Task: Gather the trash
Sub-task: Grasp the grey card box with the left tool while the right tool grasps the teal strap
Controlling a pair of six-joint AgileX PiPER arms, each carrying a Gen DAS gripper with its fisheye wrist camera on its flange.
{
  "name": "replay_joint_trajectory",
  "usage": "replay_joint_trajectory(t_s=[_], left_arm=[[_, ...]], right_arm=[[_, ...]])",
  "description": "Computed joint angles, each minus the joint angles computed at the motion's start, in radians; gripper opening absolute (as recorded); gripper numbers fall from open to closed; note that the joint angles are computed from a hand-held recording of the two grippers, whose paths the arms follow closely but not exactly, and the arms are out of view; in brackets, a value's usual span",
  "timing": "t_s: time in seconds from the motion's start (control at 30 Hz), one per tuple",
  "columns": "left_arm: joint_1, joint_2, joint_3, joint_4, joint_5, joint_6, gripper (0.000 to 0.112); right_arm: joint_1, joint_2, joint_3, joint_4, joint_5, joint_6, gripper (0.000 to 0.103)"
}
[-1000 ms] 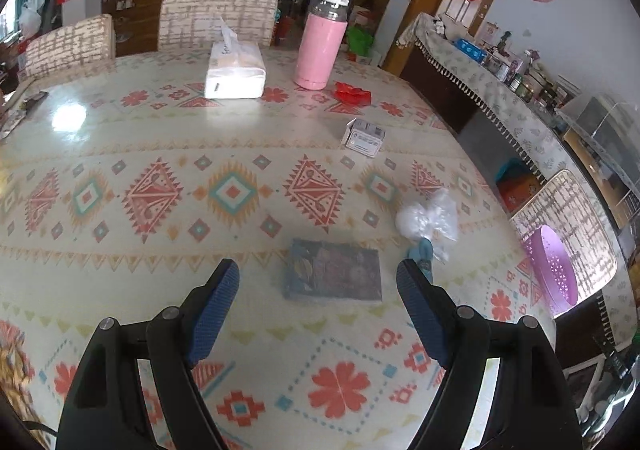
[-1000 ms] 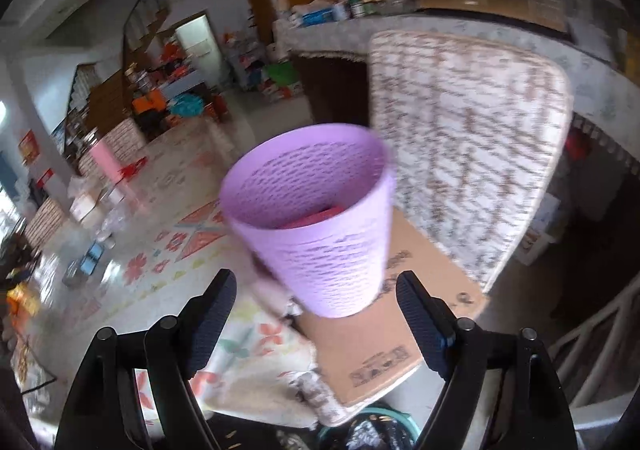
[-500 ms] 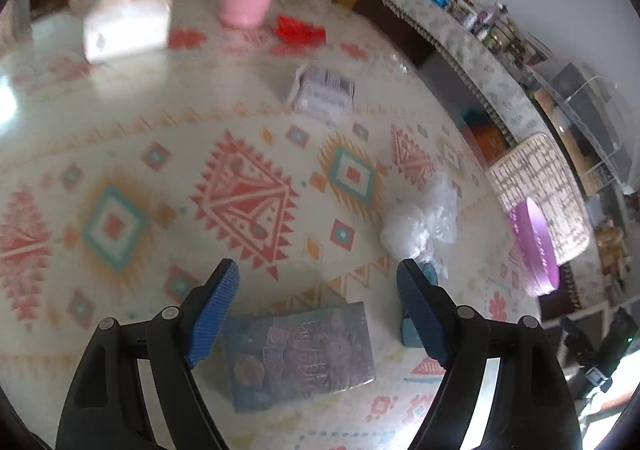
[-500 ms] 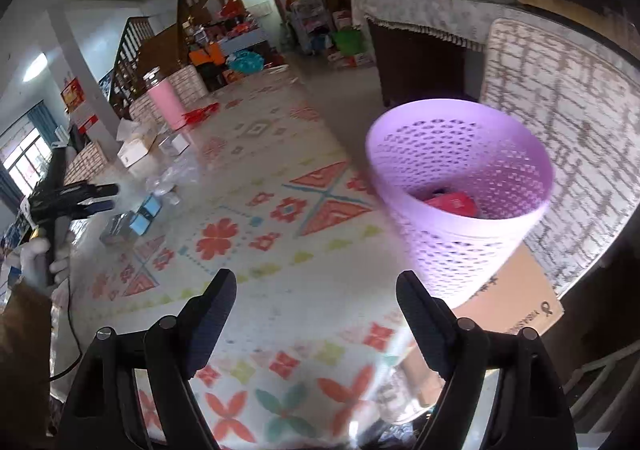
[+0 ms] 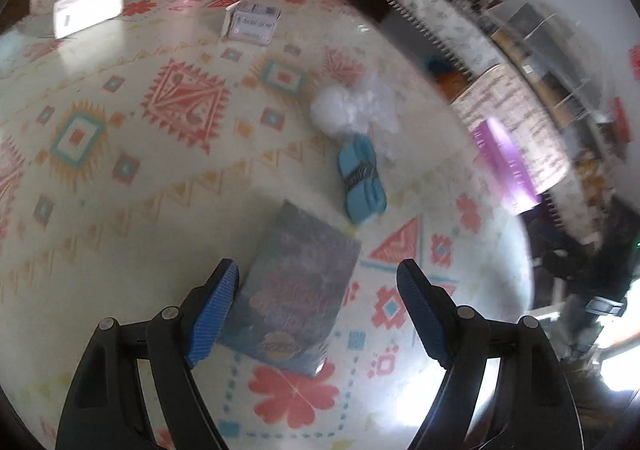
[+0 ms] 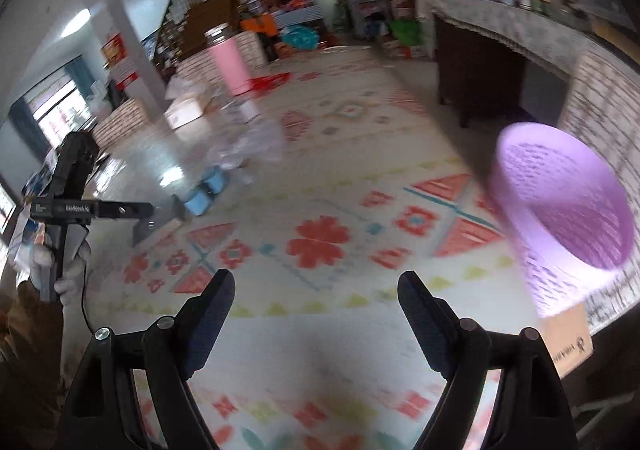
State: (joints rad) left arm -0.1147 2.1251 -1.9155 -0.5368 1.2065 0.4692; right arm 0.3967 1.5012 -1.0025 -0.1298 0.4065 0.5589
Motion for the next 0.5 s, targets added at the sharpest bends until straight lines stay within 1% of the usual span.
replay_joint_trajectory(t_s=[0.03,0.07,0.13,0.17,0.2,0.23,0.3,0.4,0.47,0.5], left_arm=[[-0.028,-0.043,0.068,0.062,-0.066,-0.043,0.080],[-0.048,-0.075,0.112,0.105,-0.110,-0.079,0.080],[-0.078,-0.118,0.173,0.178,-0.164,-0.147,0.079],[-0.089,-0.139,0.203,0.206,-0.194,-0.175,0.076],[-0.100,-0.160,0.236,0.237,-0.230,-0.199,0.065],[-0.097,-0.173,0.254,0.238,-0.251,-0.197,0.062],[-0.070,-0.189,0.286,0.180,-0.268,-0.155,0.056],[-0.024,-0.197,0.318,0.093,-0.281,-0.084,0.055],[0.005,-0.202,0.339,0.032,-0.282,-0.034,0.055],[0.009,-0.202,0.346,0.005,-0.287,-0.017,0.055]], right_arm=[[0.010,0.028,-0.029,0.017,0.001,-0.022,0.087],[0.021,0.063,-0.069,0.046,0.007,-0.055,0.087],[0.031,0.116,-0.127,0.106,0.017,-0.115,0.087],[0.034,0.141,-0.157,0.135,0.026,-0.143,0.087],[0.037,0.159,-0.177,0.146,0.031,-0.152,0.087],[0.041,0.183,-0.209,0.159,0.043,-0.164,0.087],[0.046,0.242,-0.287,0.190,0.070,-0.188,0.087],[0.045,0.313,-0.386,0.214,0.111,-0.200,0.087],[0.050,0.395,-0.504,0.197,0.160,-0.178,0.087],[0.053,0.417,-0.538,0.183,0.174,-0.165,0.087]])
